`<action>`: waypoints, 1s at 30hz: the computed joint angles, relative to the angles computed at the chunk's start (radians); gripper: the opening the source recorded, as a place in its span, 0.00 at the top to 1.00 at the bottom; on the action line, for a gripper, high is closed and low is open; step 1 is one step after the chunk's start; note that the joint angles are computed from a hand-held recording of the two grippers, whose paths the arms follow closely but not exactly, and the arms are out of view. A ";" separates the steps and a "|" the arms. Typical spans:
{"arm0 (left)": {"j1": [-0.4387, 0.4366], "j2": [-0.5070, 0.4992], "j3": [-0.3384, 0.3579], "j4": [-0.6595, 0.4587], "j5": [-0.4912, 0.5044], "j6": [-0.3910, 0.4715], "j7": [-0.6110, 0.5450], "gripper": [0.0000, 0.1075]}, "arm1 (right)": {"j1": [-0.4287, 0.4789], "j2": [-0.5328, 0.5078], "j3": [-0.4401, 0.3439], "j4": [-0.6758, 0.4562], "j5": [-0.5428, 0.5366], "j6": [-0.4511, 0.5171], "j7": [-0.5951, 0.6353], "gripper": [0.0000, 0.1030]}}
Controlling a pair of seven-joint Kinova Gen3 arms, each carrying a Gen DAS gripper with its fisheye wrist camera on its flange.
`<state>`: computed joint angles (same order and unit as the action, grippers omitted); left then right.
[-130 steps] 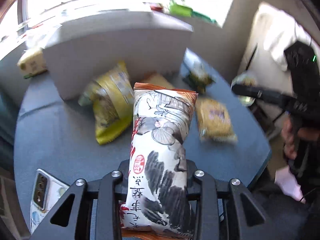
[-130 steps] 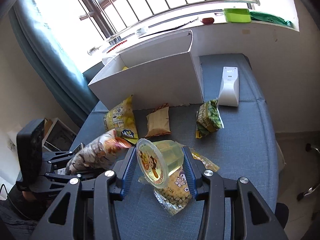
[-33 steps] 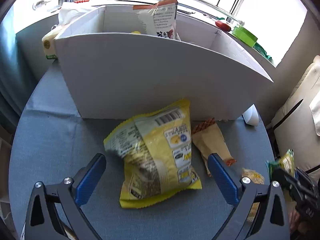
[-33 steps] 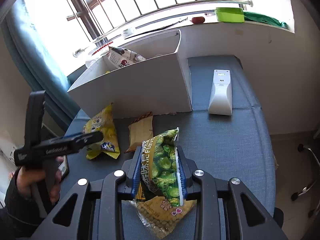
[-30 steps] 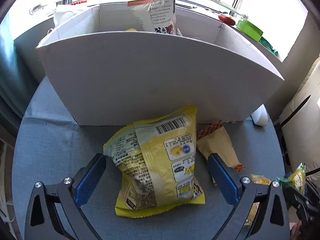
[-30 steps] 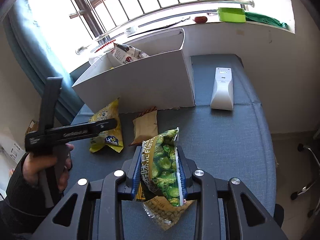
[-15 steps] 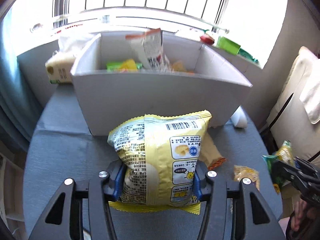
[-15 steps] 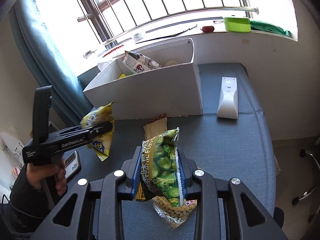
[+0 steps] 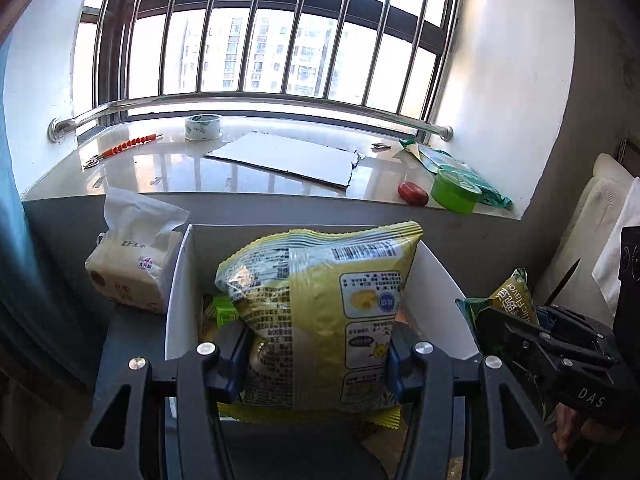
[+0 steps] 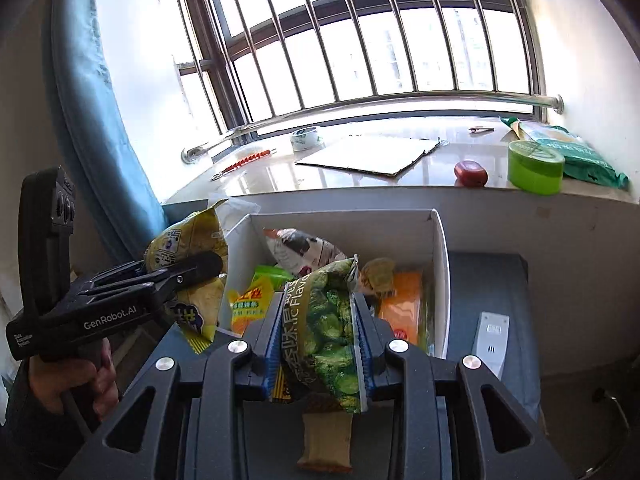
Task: Organize snacks
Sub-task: 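Lower the green pea bag and yellow chip bag into the white box, open both tools, then move both tools back to the cookie packet and cracker packet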
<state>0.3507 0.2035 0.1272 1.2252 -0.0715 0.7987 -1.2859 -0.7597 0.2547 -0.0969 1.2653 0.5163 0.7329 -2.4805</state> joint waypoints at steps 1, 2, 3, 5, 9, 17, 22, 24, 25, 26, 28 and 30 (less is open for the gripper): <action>-0.010 0.025 0.010 -0.032 -0.004 0.015 0.003 0.47 | 0.016 0.029 0.000 -0.044 -0.019 0.024 0.025 0.67; -0.003 0.050 0.001 -0.063 -0.001 0.032 0.002 0.47 | 0.031 0.056 0.003 -0.088 -0.045 0.050 0.044 0.67; 0.013 0.075 -0.008 -0.096 -0.012 0.047 0.018 0.47 | 0.050 0.079 0.004 -0.125 -0.078 0.067 0.067 0.67; 0.010 0.100 -0.008 -0.130 -0.004 0.069 0.005 0.45 | 0.069 0.111 0.017 -0.168 -0.117 0.079 0.094 0.67; 0.013 0.111 -0.026 -0.151 0.006 0.109 0.029 0.04 | 0.082 0.128 0.051 -0.165 -0.142 0.040 0.087 0.33; 0.013 0.024 -0.031 -0.034 -0.029 0.045 0.070 0.04 | 0.054 0.060 0.085 -0.037 -0.093 -0.086 -0.031 0.00; 0.028 -0.037 -0.023 0.028 -0.081 0.025 0.109 0.04 | 0.030 0.010 0.074 0.027 -0.024 -0.106 -0.086 0.00; 0.031 -0.068 -0.011 0.066 -0.093 0.019 0.124 0.04 | 0.020 -0.022 0.063 0.070 0.007 -0.125 -0.114 0.00; 0.034 -0.083 -0.005 0.083 -0.103 0.020 0.132 0.04 | 0.010 -0.040 0.061 0.098 0.036 -0.136 -0.141 0.00; 0.039 -0.094 0.003 0.097 -0.114 0.026 0.138 0.04 | 0.009 -0.056 0.050 0.120 0.051 -0.143 -0.153 0.00; 0.047 -0.123 0.018 0.134 -0.134 0.028 0.163 0.04 | 0.003 -0.087 0.027 0.161 0.082 -0.141 -0.189 0.00; 0.053 -0.147 0.037 0.165 -0.145 0.038 0.177 0.04 | 0.001 -0.121 0.000 0.213 0.119 -0.150 -0.227 0.00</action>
<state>0.4036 0.0560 0.1638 1.3904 -0.2168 0.8371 -1.1087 -0.7582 0.1336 -0.0967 1.4788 0.6356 0.5829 -2.7077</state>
